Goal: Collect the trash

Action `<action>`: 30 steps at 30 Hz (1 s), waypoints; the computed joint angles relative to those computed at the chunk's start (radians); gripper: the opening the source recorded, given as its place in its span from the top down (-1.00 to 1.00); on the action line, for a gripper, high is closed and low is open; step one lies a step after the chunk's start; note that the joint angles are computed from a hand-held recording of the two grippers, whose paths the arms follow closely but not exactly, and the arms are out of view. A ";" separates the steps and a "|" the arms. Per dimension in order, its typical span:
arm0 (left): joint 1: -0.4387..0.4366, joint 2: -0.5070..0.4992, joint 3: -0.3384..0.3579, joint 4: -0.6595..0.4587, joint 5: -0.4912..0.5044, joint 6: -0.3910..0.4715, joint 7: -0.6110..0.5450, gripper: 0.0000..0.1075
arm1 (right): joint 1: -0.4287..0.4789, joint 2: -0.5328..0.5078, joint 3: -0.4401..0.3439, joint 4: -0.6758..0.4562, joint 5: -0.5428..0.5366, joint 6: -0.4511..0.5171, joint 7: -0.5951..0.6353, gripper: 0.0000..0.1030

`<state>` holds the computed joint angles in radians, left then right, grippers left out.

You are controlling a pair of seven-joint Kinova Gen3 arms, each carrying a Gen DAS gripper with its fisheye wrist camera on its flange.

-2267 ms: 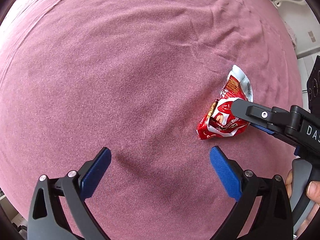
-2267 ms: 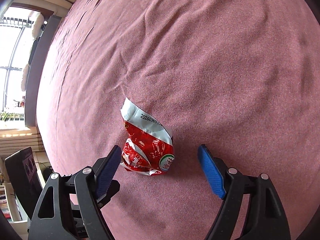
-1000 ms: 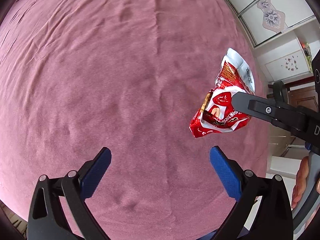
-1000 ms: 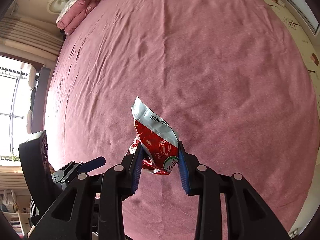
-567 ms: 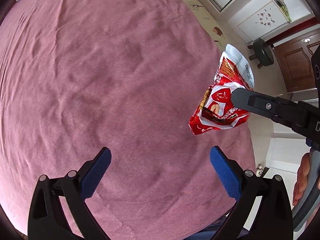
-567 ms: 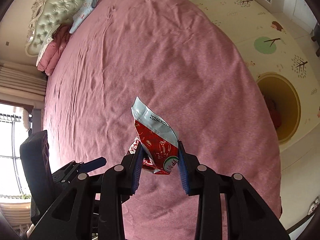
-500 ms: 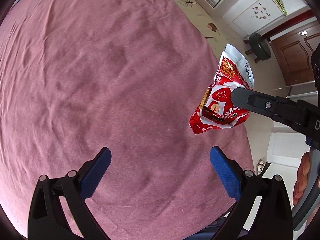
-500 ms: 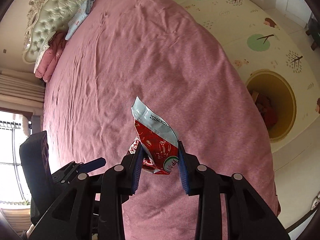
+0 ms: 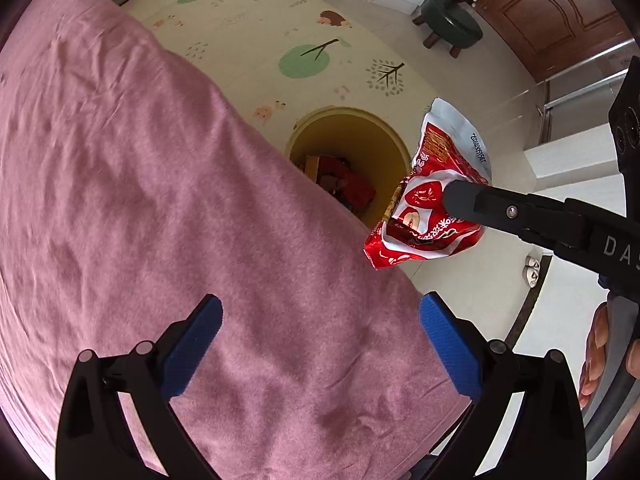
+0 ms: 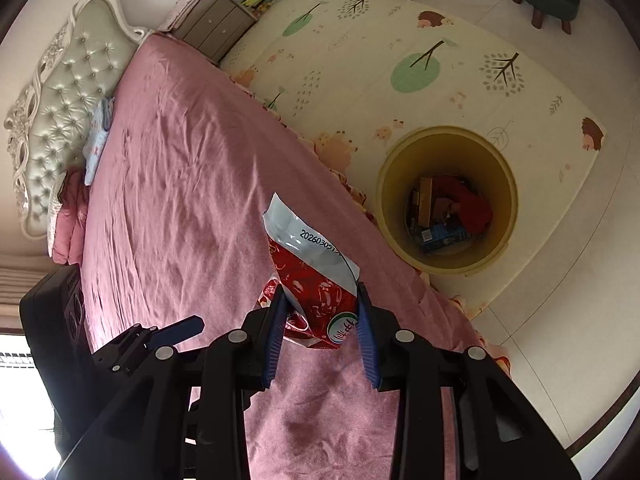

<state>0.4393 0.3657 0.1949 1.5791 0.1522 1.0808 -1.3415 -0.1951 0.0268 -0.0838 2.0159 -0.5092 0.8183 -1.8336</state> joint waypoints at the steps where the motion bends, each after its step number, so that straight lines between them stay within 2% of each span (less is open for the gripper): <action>1: 0.010 0.025 0.006 -0.035 -0.005 0.010 0.000 -0.84 | 0.010 -0.002 0.010 0.003 0.000 0.000 0.009 0.36; 8: 0.068 0.155 0.018 -0.211 -0.030 0.054 -0.043 -0.83 | 0.069 0.002 0.048 0.009 0.024 -0.017 0.039 0.35; 14: 0.100 0.221 0.013 -0.307 -0.039 0.072 -0.084 -0.84 | 0.097 0.028 0.055 -0.009 0.058 -0.034 0.027 0.34; 15: 0.102 0.227 0.012 -0.319 -0.038 0.076 -0.088 -0.84 | 0.102 0.033 0.056 -0.013 0.060 -0.037 0.025 0.32; 17: 0.108 0.239 0.008 -0.339 -0.040 0.077 -0.096 -0.83 | 0.110 0.047 0.058 -0.028 0.067 -0.035 0.007 0.12; 18: 0.109 0.245 0.007 -0.351 -0.040 0.080 -0.101 -0.83 | 0.109 0.050 0.058 -0.034 0.082 -0.031 -0.017 -0.04; 19: 0.110 0.252 0.005 -0.363 -0.041 0.083 -0.105 -0.84 | 0.111 0.050 0.058 -0.038 0.086 -0.032 -0.028 -0.07; 24: 0.107 0.270 -0.003 -0.404 -0.035 0.099 -0.110 -0.84 | 0.115 0.034 0.052 -0.046 0.102 -0.040 -0.053 -0.07; 30: 0.097 0.246 -0.007 -0.382 -0.027 0.093 -0.107 -0.84 | 0.102 0.012 0.044 -0.048 0.101 -0.030 -0.071 -0.07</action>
<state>0.5362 0.6118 0.1876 1.1974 0.1247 1.1733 -1.4490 -0.0933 0.0391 -0.0396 1.9680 -0.4081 0.7880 -1.9049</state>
